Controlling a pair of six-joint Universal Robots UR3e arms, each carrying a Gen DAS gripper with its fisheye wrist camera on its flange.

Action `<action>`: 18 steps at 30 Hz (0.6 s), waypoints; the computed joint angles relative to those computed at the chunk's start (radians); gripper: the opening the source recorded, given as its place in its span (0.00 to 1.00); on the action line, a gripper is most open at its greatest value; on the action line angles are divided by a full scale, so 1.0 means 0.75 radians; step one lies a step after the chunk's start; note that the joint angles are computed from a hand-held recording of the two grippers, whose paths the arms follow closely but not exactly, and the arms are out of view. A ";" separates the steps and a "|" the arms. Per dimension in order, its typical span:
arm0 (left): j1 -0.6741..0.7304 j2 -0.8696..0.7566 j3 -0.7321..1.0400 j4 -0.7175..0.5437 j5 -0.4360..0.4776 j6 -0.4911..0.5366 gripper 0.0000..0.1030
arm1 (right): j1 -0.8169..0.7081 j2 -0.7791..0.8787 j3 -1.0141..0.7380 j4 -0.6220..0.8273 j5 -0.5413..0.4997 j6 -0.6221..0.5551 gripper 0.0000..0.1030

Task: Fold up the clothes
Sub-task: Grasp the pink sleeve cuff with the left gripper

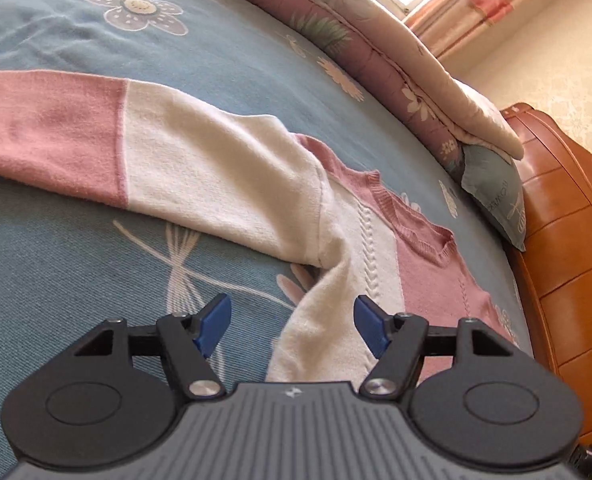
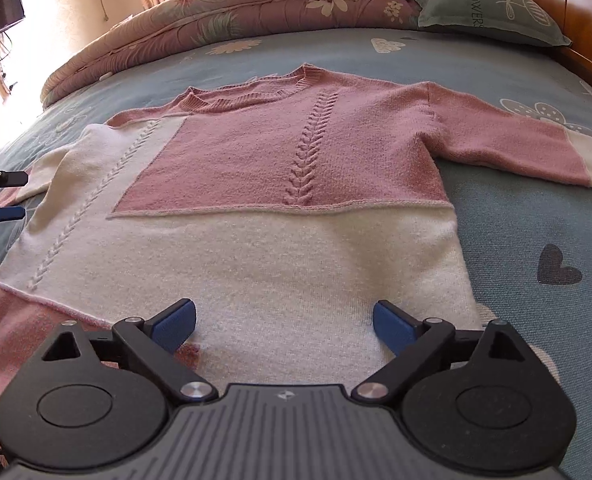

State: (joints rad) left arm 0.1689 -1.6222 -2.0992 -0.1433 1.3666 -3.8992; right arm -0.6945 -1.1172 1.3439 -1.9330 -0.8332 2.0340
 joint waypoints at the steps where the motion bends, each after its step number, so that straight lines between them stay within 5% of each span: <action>1: 0.049 -0.002 -0.074 0.107 -0.047 -0.048 0.66 | -0.003 0.005 -0.011 0.015 0.004 0.001 0.95; 4: 0.186 -0.071 -0.269 0.503 -0.189 -0.218 0.68 | -0.012 0.021 -0.047 0.058 0.016 0.007 0.95; 7: 0.235 -0.203 -0.318 0.788 -0.185 -0.345 0.67 | -0.007 0.021 -0.049 0.051 0.010 0.025 0.95; 14: 0.164 -0.272 -0.151 0.671 0.047 -0.369 0.59 | -0.003 0.003 -0.014 0.012 -0.001 0.021 0.95; 16: 0.144 -0.251 -0.103 0.541 0.121 -0.341 0.25 | -0.005 0.007 -0.021 0.023 0.002 0.019 0.95; 18: 0.127 -0.231 -0.044 0.380 0.190 -0.290 0.12 | -0.003 0.007 -0.021 0.020 -0.002 0.012 0.95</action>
